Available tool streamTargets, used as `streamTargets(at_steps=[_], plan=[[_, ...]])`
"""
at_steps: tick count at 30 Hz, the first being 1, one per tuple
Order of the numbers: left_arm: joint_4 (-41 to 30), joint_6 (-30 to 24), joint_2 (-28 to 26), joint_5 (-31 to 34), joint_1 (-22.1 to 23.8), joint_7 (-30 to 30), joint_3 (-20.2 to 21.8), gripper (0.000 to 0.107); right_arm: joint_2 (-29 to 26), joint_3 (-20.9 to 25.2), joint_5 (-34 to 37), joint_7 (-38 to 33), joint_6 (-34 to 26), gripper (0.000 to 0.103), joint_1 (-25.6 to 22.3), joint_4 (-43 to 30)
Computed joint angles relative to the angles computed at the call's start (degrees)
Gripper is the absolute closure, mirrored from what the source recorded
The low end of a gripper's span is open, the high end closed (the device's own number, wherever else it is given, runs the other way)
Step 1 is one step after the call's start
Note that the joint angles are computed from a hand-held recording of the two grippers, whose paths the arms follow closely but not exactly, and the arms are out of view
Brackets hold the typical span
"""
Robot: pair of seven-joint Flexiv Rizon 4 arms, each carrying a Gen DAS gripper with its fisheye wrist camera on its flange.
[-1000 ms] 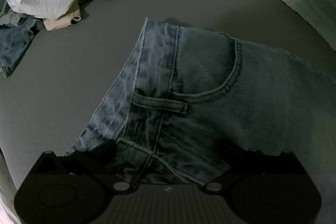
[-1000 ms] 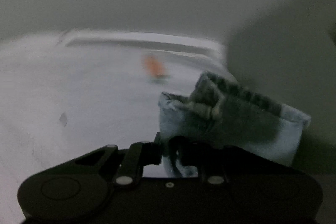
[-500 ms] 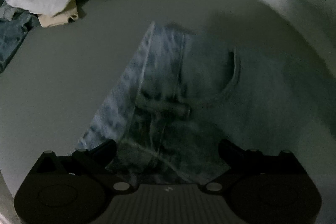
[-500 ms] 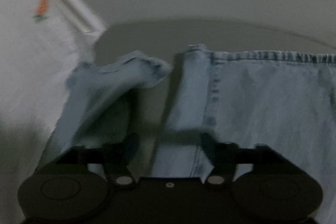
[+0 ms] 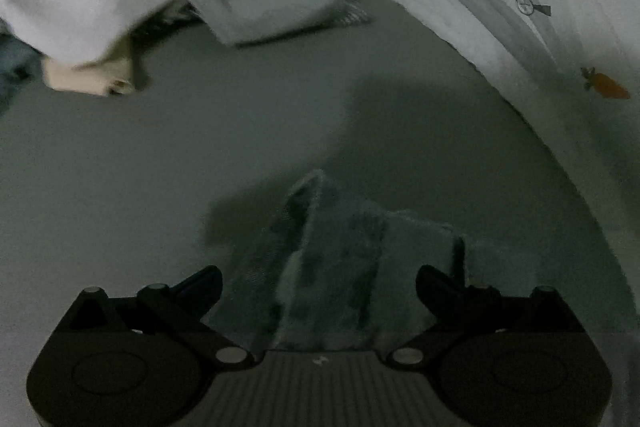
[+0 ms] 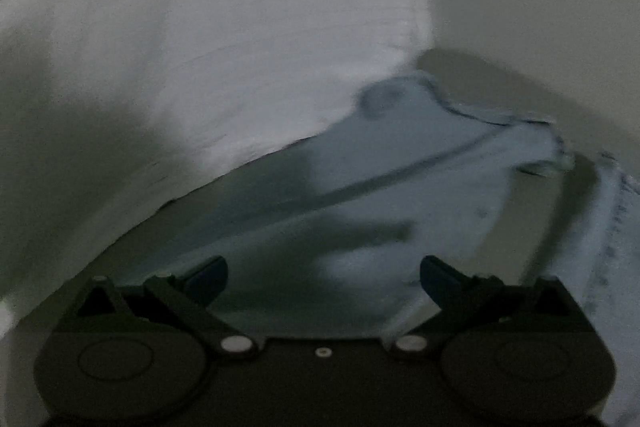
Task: Fold clothes
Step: 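Smooth the jeans legs flat with the right gripper while the left gripper holds the waistband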
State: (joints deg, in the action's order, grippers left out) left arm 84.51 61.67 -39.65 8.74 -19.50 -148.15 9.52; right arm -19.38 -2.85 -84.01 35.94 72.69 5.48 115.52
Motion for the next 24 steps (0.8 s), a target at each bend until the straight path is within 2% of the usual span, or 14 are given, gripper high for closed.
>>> streamTargets(at_steps=[1, 3, 4, 7, 9, 11, 12, 13, 15, 16, 19, 24], plan=[[-1.2, -0.3, -0.7, 1.0, -0.5, 0.2, 0.7, 0.015, -0.7, 0.3, 1.0, -1.2, -0.1, 0.0, 0.5, -1.0], [-2.6, 0.6, -1.7, 3.3, -1.3, 0.9, 1.9, 0.027, -2.5, 0.6, 3.2, -3.8, 0.0, 0.0, 1.8, -3.3], [-2.4, 2.0, -1.8, 3.7, -0.9, 1.6, 1.6, 0.041, -3.3, 0.5, 4.4, -5.2, 0.1, 0.0, 2.5, -4.2], [-1.1, 7.3, -2.1, 3.3, 0.6, 4.4, 0.3, 0.066, -5.1, 0.4, 8.6, -9.8, 0.4, 0.0, 4.9, -6.2], [0.6, 11.3, -2.2, 1.9, 1.3, 5.4, -0.1, 0.071, -5.9, 0.4, 12.0, -13.6, 0.0, 0.0, 6.5, -6.9], [3.1, 15.9, -2.1, -0.9, 1.1, 2.6, 0.6, 0.078, -6.5, 0.2, 14.8, -15.9, -0.5, 0.0, 8.1, -7.3], [3.3, 16.9, -2.4, -2.2, -0.2, 0.3, 2.2, 0.087, -6.6, 0.0, 15.9, -16.8, -0.7, 0.0, 8.8, -7.4], [2.8, 17.2, -2.8, -2.7, -1.5, -2.6, 3.9, 0.09, -6.7, -0.2, 17.1, -17.7, -0.9, 0.0, 9.6, -7.4], [-2.9, 10.8, -4.5, -0.8, -6.7, -3.9, 10.4, 0.09, -6.6, -0.8, 18.9, -19.5, -2.0, 0.0, 11.1, -7.6], [-5.0, 8.8, -5.2, -0.6, -7.3, -4.4, 11.6, 0.091, -6.6, -1.0, 19.7, -20.2, -2.6, 0.0, 11.8, -7.8], [-9.8, 5.8, -6.9, 0.3, -5.6, -6.1, 10.6, 0.091, -5.7, -1.7, 20.3, -20.8, -5.4, 0.0, 13.8, -7.8], [-16.0, 7.5, -10.7, 0.0, 0.9, -2.2, 5.9, 0.091, -4.0, -1.7, 18.9, -18.7, -9.8, 0.0, 15.4, -8.2]])
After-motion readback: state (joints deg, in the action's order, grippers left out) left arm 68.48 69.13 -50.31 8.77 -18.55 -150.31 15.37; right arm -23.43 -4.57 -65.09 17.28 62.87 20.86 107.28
